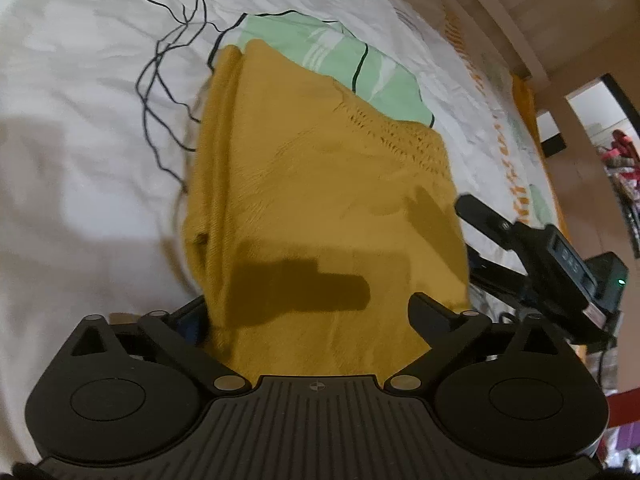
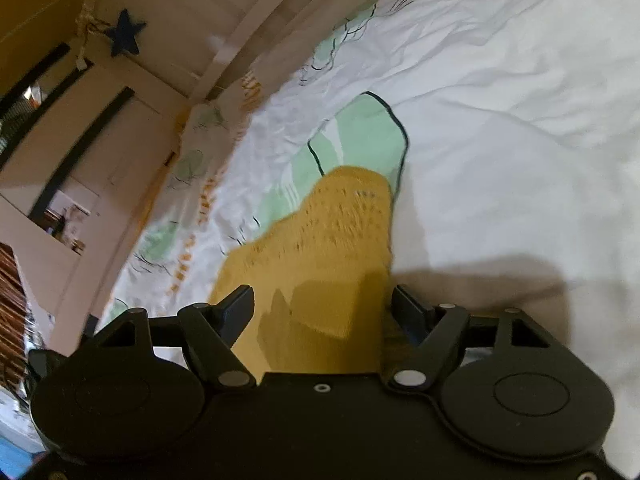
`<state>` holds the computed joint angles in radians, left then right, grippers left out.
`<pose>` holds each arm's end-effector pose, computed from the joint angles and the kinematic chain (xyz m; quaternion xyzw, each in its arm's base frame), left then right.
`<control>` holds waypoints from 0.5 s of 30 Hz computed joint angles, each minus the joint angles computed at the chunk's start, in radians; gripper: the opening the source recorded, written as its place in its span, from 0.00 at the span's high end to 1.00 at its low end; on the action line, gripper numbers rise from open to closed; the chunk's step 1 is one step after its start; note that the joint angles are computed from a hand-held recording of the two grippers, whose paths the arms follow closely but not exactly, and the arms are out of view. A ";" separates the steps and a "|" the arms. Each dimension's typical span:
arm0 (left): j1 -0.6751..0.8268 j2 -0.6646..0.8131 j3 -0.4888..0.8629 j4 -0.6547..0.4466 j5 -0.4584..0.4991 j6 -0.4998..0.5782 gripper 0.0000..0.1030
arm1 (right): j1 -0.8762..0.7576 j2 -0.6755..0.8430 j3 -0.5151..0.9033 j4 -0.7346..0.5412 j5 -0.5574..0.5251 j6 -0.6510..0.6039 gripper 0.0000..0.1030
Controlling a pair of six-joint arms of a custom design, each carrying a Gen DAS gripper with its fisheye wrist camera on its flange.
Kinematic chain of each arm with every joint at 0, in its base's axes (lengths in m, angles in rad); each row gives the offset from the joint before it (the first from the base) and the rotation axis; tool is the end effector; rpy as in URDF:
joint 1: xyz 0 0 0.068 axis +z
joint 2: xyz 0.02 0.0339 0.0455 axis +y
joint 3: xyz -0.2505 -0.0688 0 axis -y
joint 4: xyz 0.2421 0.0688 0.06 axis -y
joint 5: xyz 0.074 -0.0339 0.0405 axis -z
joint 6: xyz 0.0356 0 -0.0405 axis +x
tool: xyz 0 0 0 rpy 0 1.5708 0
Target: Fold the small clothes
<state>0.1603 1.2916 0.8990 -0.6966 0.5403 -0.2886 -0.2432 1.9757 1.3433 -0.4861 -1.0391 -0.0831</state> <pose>0.2458 0.0212 0.2245 -0.1463 0.9266 -0.2734 0.2127 0.3856 -0.0640 0.1662 -0.0433 0.8521 0.4458 0.2706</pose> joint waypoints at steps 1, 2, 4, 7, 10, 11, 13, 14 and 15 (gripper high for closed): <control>-0.002 0.010 0.004 0.006 0.004 -0.004 0.03 | 0.006 0.024 0.026 -0.007 -0.014 0.006 0.24; -0.003 0.019 0.008 0.011 0.009 -0.004 0.03 | 0.013 0.047 0.050 -0.013 -0.025 0.014 0.24; -0.004 0.033 0.015 0.019 0.017 -0.008 0.03 | 0.027 0.087 0.084 0.000 -0.044 0.047 0.24; -0.007 0.045 0.016 0.041 0.034 -0.029 0.03 | 0.044 0.125 0.119 0.031 -0.069 0.087 0.24; -0.024 0.049 0.011 0.070 0.035 -0.052 0.03 | 0.060 0.152 0.150 0.041 -0.080 0.101 0.22; -0.032 0.049 0.011 0.073 0.028 -0.052 0.03 | 0.064 0.158 0.159 0.035 -0.083 0.094 0.21; -0.042 0.042 0.009 0.078 0.022 -0.056 0.03 | 0.066 0.167 0.182 -0.003 -0.095 0.062 0.14; -0.043 0.038 0.004 0.083 0.027 -0.061 0.03 | 0.065 0.170 0.194 -0.036 -0.106 0.030 0.12; -0.040 0.029 -0.006 0.088 0.039 -0.067 0.03 | 0.064 0.177 0.210 -0.069 -0.113 -0.007 0.11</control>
<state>0.1200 1.3204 0.8934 -0.6088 0.5791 -0.3558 -0.1793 2.1524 1.5531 -0.5555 -1.1522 -0.0897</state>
